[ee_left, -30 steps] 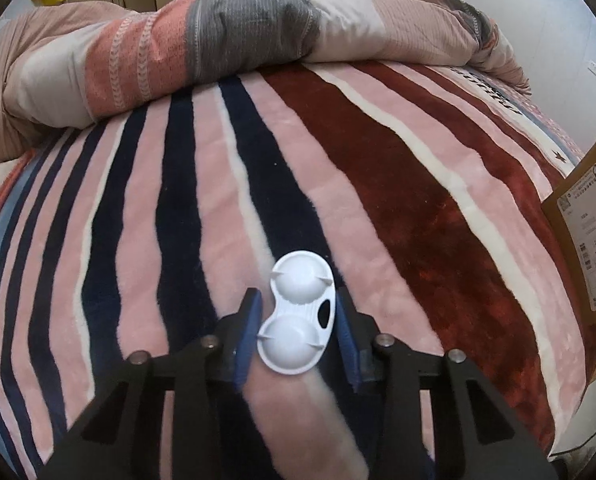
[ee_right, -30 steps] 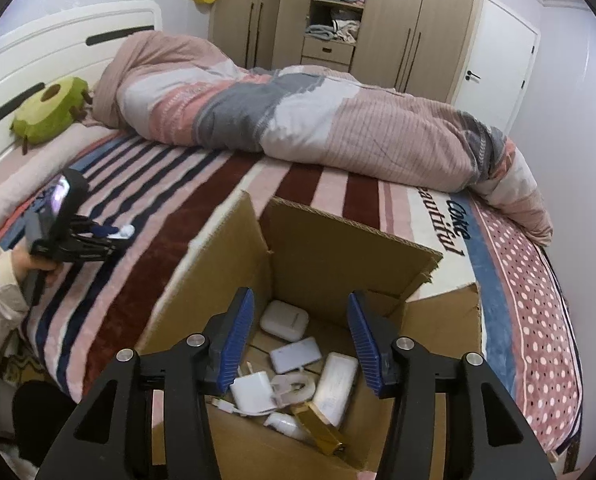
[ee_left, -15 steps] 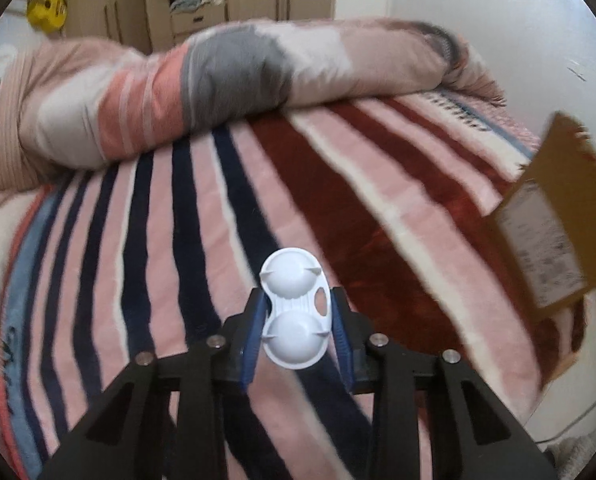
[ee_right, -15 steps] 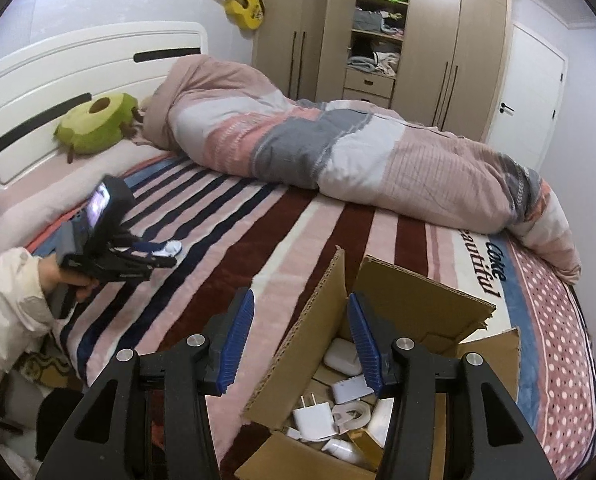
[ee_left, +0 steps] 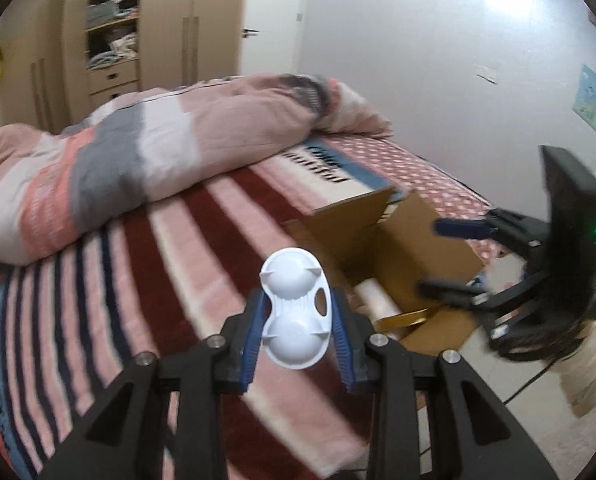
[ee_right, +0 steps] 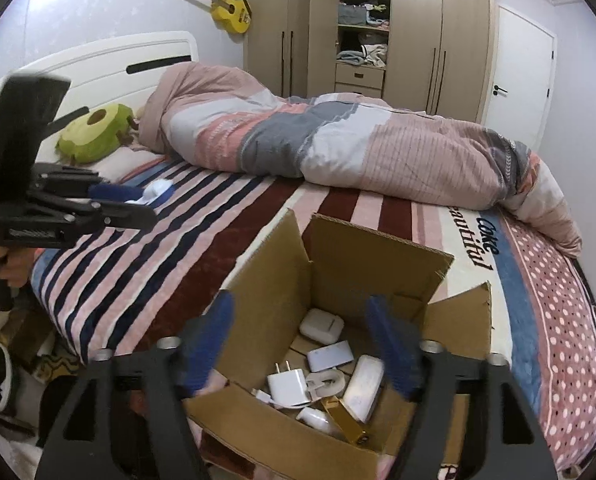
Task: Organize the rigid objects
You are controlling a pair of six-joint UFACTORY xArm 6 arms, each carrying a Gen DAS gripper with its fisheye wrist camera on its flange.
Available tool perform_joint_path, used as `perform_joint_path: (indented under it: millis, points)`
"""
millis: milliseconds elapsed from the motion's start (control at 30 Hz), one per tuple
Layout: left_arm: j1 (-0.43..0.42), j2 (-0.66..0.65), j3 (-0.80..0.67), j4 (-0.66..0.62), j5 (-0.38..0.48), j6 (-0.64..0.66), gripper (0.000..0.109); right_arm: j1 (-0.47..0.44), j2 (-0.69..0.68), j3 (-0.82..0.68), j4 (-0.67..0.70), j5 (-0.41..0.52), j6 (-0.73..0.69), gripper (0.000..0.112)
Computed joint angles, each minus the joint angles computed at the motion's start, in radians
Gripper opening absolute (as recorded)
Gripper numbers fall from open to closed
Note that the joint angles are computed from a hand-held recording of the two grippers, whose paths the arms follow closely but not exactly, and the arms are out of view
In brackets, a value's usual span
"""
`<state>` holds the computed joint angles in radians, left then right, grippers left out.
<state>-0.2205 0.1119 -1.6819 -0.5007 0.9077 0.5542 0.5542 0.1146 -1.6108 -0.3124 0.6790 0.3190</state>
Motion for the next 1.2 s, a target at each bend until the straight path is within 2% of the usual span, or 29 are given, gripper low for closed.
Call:
perform_joint_path:
  millis: [200, 367, 400, 433, 500, 567, 700, 800, 933, 1033, 1200]
  points:
    - [-0.108, 0.088, -0.117, 0.060, 0.033, -0.038, 0.030, -0.052, -0.049, 0.076, 0.068, -0.039, -0.058, 0.079]
    - [-0.130, 0.170, -0.192, 0.094, 0.063, -0.086, 0.030, -0.068, -0.071, 0.108, 0.061, -0.037, -0.062, 0.080]
    - [-0.133, 0.169, -0.182, 0.096, 0.057, -0.085, 0.038, -0.070, -0.070, 0.109, 0.062, -0.036, -0.060, 0.080]
    - [-0.134, 0.163, -0.166, 0.099, 0.043, -0.086, 0.045, -0.072, -0.071, 0.112, 0.068, -0.035, -0.061, 0.080]
    - [-0.134, 0.139, -0.122, 0.095, 0.003, -0.084, 0.073, -0.076, -0.077, 0.125, 0.087, -0.045, -0.065, 0.080]
    - [-0.130, 0.101, -0.070, 0.097, -0.042, -0.082, 0.084, -0.075, -0.079, 0.132, 0.093, -0.055, -0.066, 0.080]
    - [-0.112, 0.021, 0.042, 0.144, -0.162, -0.127, 0.095, -0.077, -0.078, 0.136, 0.102, -0.078, -0.067, 0.080]
    - [-0.086, -0.042, 0.128, 0.163, -0.250, -0.182, 0.101, -0.075, -0.084, 0.147, 0.108, -0.109, -0.069, 0.080]
    - [-0.050, -0.133, 0.247, 0.276, -0.365, -0.314, 0.101, -0.069, -0.098, 0.167, 0.112, -0.173, -0.068, 0.083]
    - [-0.014, -0.179, 0.305, 0.335, -0.408, -0.408, 0.101, -0.060, -0.112, 0.192, 0.107, -0.249, -0.075, 0.091]
    - [0.038, -0.221, 0.376, 0.401, -0.453, -0.501, 0.101, -0.035, -0.098, 0.180, 0.183, -0.306, -0.163, 0.094]
